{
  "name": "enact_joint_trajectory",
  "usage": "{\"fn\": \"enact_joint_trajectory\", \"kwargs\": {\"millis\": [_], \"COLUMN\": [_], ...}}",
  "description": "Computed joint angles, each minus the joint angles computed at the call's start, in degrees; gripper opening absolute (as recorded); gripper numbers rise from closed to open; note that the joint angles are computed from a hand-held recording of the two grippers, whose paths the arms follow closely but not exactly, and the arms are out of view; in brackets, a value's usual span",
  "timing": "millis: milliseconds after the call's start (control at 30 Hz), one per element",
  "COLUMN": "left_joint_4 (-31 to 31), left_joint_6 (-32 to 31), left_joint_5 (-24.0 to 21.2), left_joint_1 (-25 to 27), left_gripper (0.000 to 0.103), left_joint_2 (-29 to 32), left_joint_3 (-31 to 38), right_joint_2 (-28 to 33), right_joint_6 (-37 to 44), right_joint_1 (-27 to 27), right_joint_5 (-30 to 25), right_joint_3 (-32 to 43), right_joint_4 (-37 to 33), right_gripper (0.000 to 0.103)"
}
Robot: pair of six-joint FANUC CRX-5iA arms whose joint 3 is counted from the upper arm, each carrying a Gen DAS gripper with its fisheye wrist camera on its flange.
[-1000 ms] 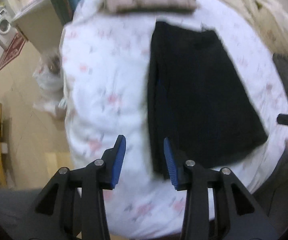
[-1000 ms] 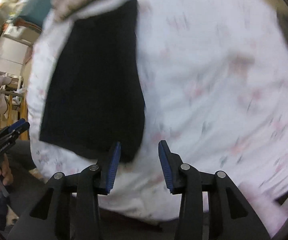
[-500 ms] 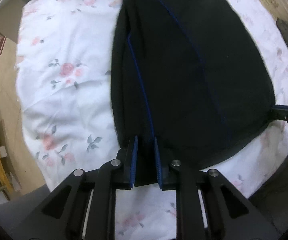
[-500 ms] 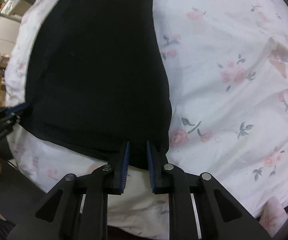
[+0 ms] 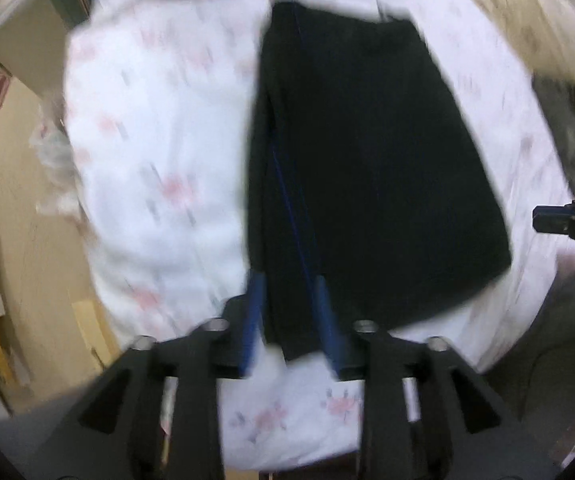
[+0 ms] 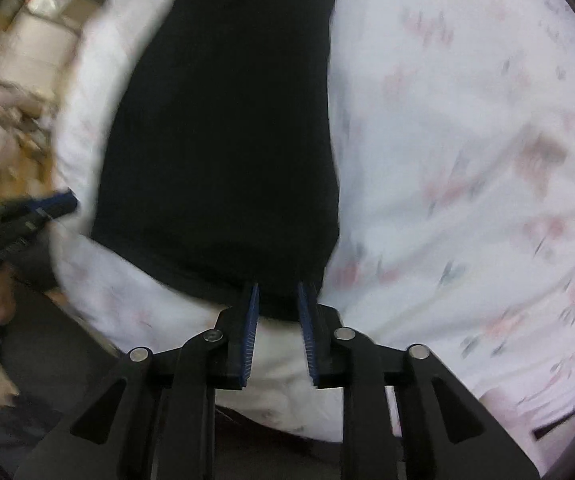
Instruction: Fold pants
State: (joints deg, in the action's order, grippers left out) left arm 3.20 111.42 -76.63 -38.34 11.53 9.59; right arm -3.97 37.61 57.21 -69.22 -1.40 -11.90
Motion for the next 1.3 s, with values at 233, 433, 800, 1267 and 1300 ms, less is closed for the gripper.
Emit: {"fn": "enact_joint_trajectory", "kwargs": {"millis": [233, 433, 800, 1267, 1300], "left_joint_4": [0.5, 1.8, 6.5, 13.8, 13.6], "left_joint_6": [-2.6, -12.8, -29.4, -41.4, -40.3], "left_joint_5": [4.0, 3.5, -7.2, -9.1, -9.9], "left_joint_1": [6.3, 8.4, 10.2, 12.2, 12.3], "left_gripper": [0.066, 0.066, 0.065, 0.014, 0.014], "left_joint_2": [10.2, 22.4, 39.3, 43.1, 44.6], "left_joint_3": [14.4, 26.6, 46.6, 55.9, 59.7], "right_joint_2": [1.6, 9.8, 25.7, 27.3, 27.4], "right_joint_6": [0.2, 5.8, 24.2, 36.8, 36.0], "right_joint_1": [-6.8, -12.1, -20.0, -20.3, -20.0], "right_joint_5": [13.4, 18.7, 9.0, 7.3, 8.2], "right_joint_3": [-1.4, 2.3, 18.1, 24.6, 25.3], "right_joint_4": [7.6, 7.0, -6.4, -3.1, -0.8], "right_gripper": [0.050, 0.050, 0.049, 0.016, 0.016]}}
